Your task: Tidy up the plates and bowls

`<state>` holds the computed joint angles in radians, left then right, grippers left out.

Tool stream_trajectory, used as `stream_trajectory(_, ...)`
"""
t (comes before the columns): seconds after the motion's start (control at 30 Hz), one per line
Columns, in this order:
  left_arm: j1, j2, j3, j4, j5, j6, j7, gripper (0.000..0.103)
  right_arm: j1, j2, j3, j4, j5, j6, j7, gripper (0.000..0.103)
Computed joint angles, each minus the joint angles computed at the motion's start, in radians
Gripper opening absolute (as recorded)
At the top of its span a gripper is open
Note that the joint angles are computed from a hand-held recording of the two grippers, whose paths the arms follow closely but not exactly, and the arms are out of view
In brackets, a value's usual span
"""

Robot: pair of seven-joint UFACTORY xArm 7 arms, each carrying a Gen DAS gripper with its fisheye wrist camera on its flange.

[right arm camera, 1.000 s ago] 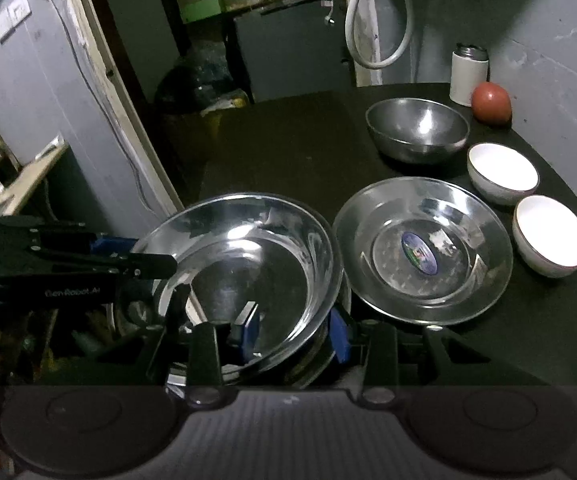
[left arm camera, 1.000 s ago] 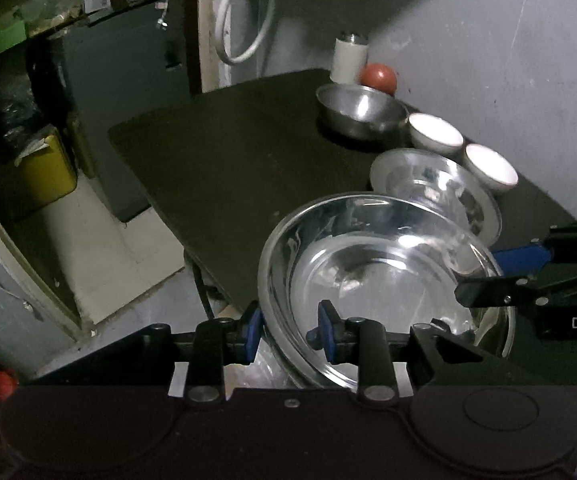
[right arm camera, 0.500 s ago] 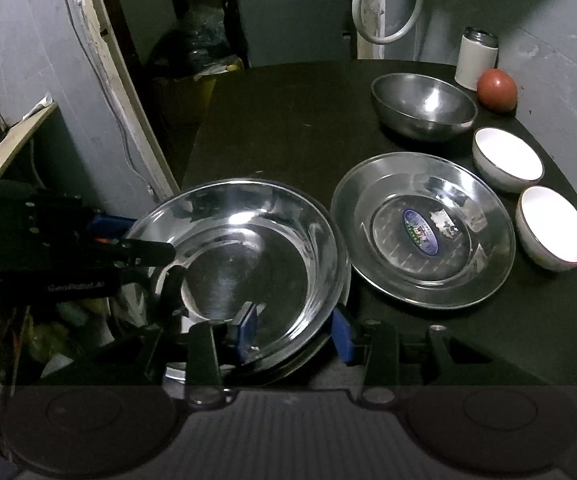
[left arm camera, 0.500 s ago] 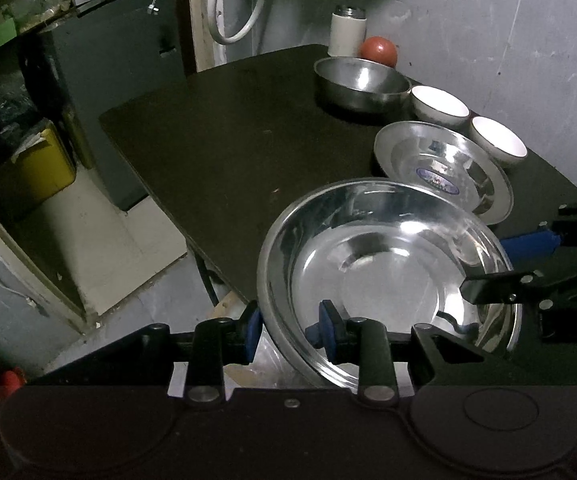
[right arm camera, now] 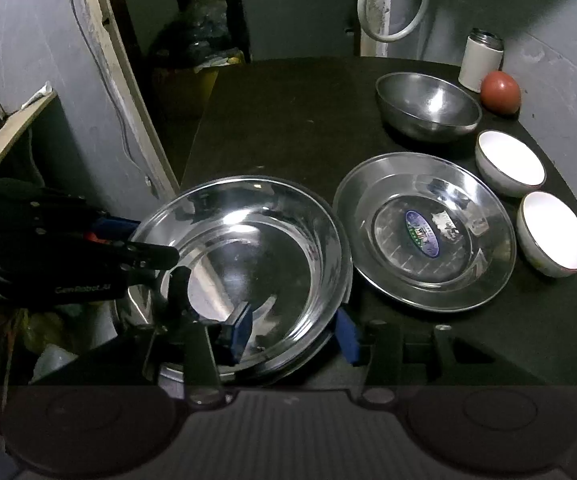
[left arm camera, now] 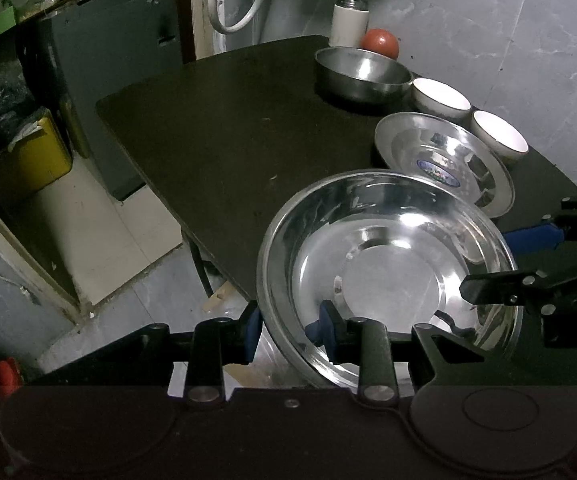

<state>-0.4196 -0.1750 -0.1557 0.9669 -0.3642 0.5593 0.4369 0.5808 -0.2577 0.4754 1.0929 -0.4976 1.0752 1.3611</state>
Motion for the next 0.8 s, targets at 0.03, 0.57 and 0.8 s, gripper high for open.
stream_trajectory(0.03, 0.0, -0.002, 0.0, -0.002, -0.002, -0.004, 0.001, 0.032, 0.0, 0.001, 0.0, 0.001, 0.001, 0.001, -0.001, 0.053)
stream_trajectory(0.57, 0.001, -0.009, 0.001, 0.008, 0.013, -0.044, -0.025, 0.064, -0.008, -0.03, 0.001, -0.026, 0.013, -0.018, 0.014, 0.065)
stream_trajectory(0.8, -0.014, 0.052, 0.001, 0.09, -0.027, -0.08, 0.035, 0.095, -0.035, -0.118, 0.035, -0.074, 0.007, 0.001, 0.107, 0.084)
